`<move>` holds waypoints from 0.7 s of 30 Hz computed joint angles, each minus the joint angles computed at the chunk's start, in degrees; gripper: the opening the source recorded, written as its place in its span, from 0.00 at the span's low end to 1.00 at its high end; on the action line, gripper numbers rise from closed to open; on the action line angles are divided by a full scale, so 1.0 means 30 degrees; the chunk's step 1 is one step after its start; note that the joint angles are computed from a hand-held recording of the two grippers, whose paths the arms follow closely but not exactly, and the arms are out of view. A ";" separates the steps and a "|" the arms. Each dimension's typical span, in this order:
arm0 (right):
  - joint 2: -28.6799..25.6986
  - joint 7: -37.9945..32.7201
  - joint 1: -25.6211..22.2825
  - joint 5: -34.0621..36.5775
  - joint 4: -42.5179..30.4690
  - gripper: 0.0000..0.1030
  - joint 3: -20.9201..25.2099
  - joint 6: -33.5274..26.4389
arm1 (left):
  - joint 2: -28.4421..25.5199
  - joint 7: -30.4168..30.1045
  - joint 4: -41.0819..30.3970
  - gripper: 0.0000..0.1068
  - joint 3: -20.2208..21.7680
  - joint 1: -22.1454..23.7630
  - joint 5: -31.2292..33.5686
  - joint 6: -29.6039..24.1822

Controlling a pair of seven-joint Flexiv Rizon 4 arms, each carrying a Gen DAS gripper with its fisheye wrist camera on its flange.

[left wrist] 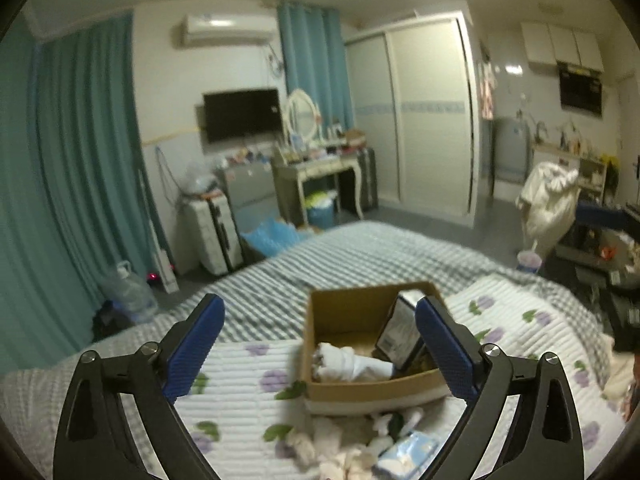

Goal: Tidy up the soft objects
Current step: 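Grasp the blue floral tissue pack with the right gripper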

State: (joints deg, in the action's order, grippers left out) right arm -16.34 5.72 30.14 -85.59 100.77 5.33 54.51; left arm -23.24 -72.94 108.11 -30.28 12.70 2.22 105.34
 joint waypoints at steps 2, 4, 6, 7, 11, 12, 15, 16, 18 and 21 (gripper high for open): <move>0.0617 -0.0251 0.0385 0.0224 0.0536 1.00 0.0471 -0.0423 | 0.1186 -0.0707 0.1519 0.92 -0.1511 0.1894 0.0315 0.0384; 0.0944 -0.0140 0.0722 0.0079 0.0981 1.00 0.0840 -0.0809 | 0.1898 -0.1452 0.2562 0.92 -0.2075 0.2919 0.0594 0.0600; 0.1039 0.0047 0.0967 0.0128 0.1390 1.00 0.1136 -0.1063 | 0.2366 -0.2024 0.3359 0.92 -0.0653 0.2143 0.0603 0.0849; 0.1055 0.0329 0.1047 0.0047 0.1632 1.00 0.1220 -0.1101 | 0.2377 -0.2269 0.3635 0.92 -0.0141 0.1863 0.0730 0.0960; 0.0086 0.1777 0.1034 -0.0558 0.2022 1.00 0.1139 0.0186 | 0.1434 -0.3148 0.4461 0.92 0.1129 0.1310 0.1527 0.1447; -0.0278 0.1882 0.1040 -0.0651 0.1977 1.00 0.1022 0.0480 | 0.0864 -0.3234 0.4480 0.92 0.1829 0.0726 0.1533 0.1690; -0.1852 0.2483 0.1013 -0.1068 0.1544 1.00 0.0507 0.1799 | -0.0324 -0.3041 0.4182 0.92 0.4660 -0.1989 0.0819 0.1786; -0.2278 0.2726 0.0954 -0.1230 0.1398 1.00 0.0301 0.2293 | -0.0705 -0.2638 0.4119 0.92 0.5474 -0.2866 0.0151 0.1782; -0.3438 0.3309 0.0918 -0.1639 0.0976 1.00 -0.0111 0.3247 | -0.1617 -0.2928 0.3882 0.92 0.5710 -0.3020 0.0286 0.2010; -0.5095 0.1281 0.1119 0.0066 0.0138 1.00 -0.0354 0.4042 | -0.2725 -0.3014 0.3538 0.92 0.4489 -0.1826 0.0618 0.1361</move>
